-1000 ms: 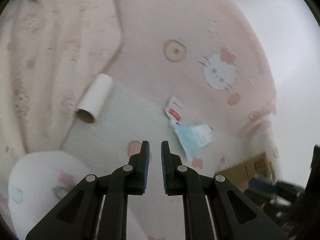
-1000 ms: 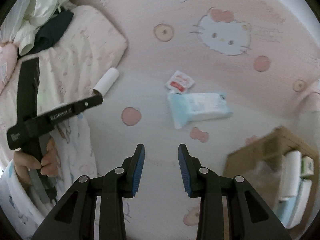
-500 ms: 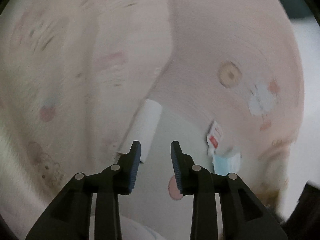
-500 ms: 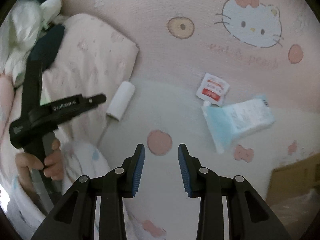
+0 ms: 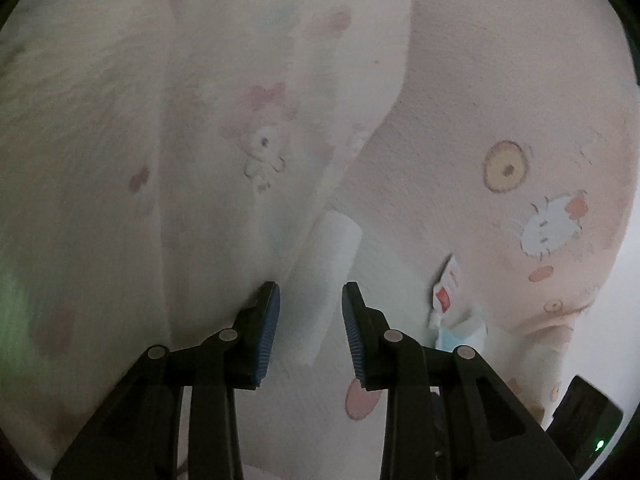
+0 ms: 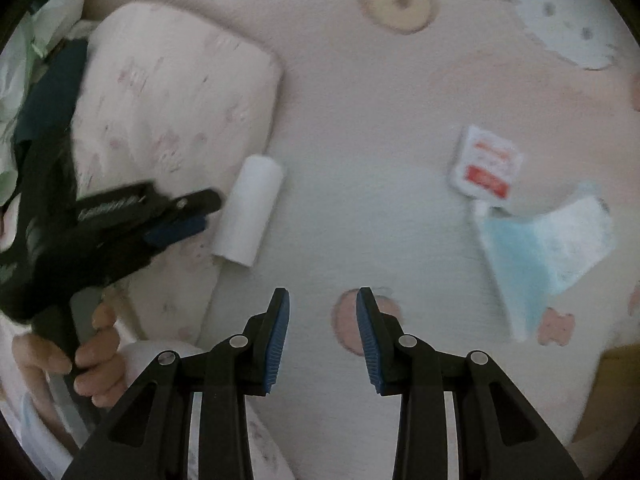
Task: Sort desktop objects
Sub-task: 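Withdraw the right tool from the box toward the last white roll, then lower the right tool over the white roll and close on it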
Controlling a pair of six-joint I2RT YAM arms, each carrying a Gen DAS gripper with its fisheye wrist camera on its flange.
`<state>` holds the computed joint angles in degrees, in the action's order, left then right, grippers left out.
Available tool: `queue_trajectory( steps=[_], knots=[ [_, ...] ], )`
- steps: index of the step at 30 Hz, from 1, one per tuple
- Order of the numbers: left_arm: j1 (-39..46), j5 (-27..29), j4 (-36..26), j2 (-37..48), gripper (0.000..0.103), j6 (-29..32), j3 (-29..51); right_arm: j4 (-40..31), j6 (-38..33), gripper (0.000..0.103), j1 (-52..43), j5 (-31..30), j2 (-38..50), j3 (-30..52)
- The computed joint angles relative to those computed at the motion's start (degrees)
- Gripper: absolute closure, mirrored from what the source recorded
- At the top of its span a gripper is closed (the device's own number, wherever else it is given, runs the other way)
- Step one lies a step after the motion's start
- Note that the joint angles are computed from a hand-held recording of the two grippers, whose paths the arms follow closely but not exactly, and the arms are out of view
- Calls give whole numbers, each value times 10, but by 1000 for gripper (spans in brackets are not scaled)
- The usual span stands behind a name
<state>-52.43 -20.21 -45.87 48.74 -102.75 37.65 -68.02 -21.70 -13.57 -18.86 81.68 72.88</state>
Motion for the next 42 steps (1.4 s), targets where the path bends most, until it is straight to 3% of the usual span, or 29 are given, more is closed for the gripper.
queue_trajectory(
  steps=[3,6,9,12,16,21,22,24,26,35,37,39,42],
  knots=[
    [38,36,35,-21,68,20,-31,35,32,72,24,14,7,-8],
    [79,83,69,-22,67,60,-49,23,40,72,21,-38,48,13],
    [95,97,87,-17,67,77,-53,31,49,72,20,-68,68,16],
    [107,112,105,-7,67,92,-54,-10,46,72,19,-105,122,46],
    [121,135,131,-7,67,104,-64,49,76,72,40,-63,102,17],
    [139,167,165,3,67,124,-72,52,90,71,42,-79,119,25],
    [141,168,167,4,67,126,-72,57,90,69,45,-75,121,26],
    [146,175,177,5,67,131,-76,62,88,49,51,-63,125,29],
    [151,182,183,-2,67,133,-82,60,87,44,55,-54,136,36],
    [165,202,218,16,66,146,-89,70,67,44,78,-34,152,23],
    [169,208,227,11,66,146,-96,86,76,47,80,-25,138,8],
    [174,216,235,15,66,149,-97,87,73,62,79,-29,131,2],
    [177,224,241,28,65,157,-91,81,73,64,75,-33,125,-1]
  ],
)
